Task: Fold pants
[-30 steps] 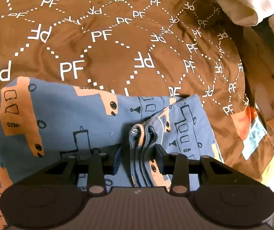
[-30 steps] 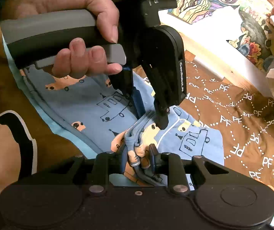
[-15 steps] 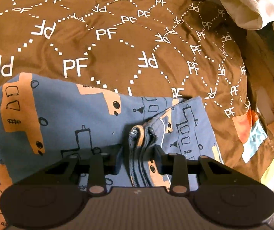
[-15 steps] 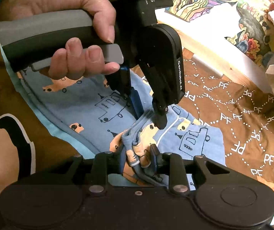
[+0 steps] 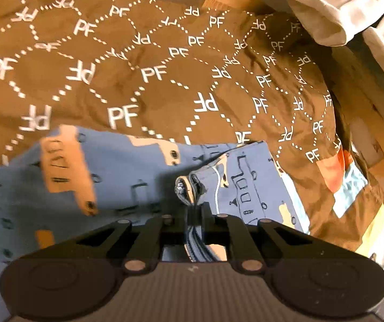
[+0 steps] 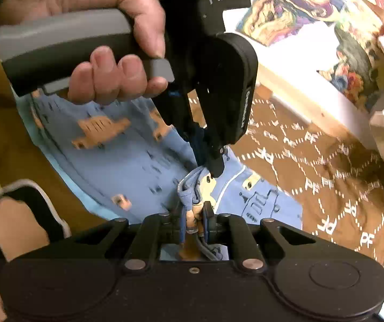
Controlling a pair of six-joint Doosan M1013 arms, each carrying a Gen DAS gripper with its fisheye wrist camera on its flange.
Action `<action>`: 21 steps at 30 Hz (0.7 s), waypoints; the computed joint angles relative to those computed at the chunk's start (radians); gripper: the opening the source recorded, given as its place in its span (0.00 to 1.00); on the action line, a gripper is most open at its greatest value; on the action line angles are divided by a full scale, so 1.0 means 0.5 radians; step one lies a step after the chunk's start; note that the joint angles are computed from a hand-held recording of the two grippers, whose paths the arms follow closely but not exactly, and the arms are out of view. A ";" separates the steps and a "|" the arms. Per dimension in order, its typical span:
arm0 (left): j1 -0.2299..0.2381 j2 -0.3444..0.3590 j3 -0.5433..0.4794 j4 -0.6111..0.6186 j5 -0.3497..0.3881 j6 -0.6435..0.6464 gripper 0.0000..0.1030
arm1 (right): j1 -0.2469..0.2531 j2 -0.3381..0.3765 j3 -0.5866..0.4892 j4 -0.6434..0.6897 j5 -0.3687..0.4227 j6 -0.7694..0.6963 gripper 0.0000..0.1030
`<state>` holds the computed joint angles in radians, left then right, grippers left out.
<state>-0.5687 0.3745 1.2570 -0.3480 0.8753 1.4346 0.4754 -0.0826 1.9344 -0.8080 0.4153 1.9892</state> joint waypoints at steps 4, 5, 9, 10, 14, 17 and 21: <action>0.046 -0.056 0.076 -0.024 0.015 0.053 0.09 | 0.033 0.023 -0.068 0.248 0.009 -0.213 0.12; 0.056 -0.063 0.083 -0.015 0.028 0.057 0.09 | 0.039 0.030 -0.084 0.321 0.008 -0.273 0.12; 0.075 -0.098 0.123 0.084 0.040 0.083 0.09 | 0.052 0.062 -0.138 0.634 0.010 -0.557 0.12; 0.082 -0.108 0.136 0.095 0.037 0.088 0.09 | 0.055 0.069 -0.149 0.702 0.013 -0.622 0.12; 0.102 -0.119 0.157 0.122 0.049 0.079 0.09 | 0.069 0.098 -0.173 0.861 0.006 -0.780 0.12; 0.110 -0.122 0.171 0.142 0.054 0.073 0.09 | 0.062 0.119 -0.187 0.988 0.005 -0.892 0.12; 0.109 -0.122 0.185 0.190 0.068 0.057 0.09 | 0.062 0.137 -0.198 1.141 0.017 -1.034 0.12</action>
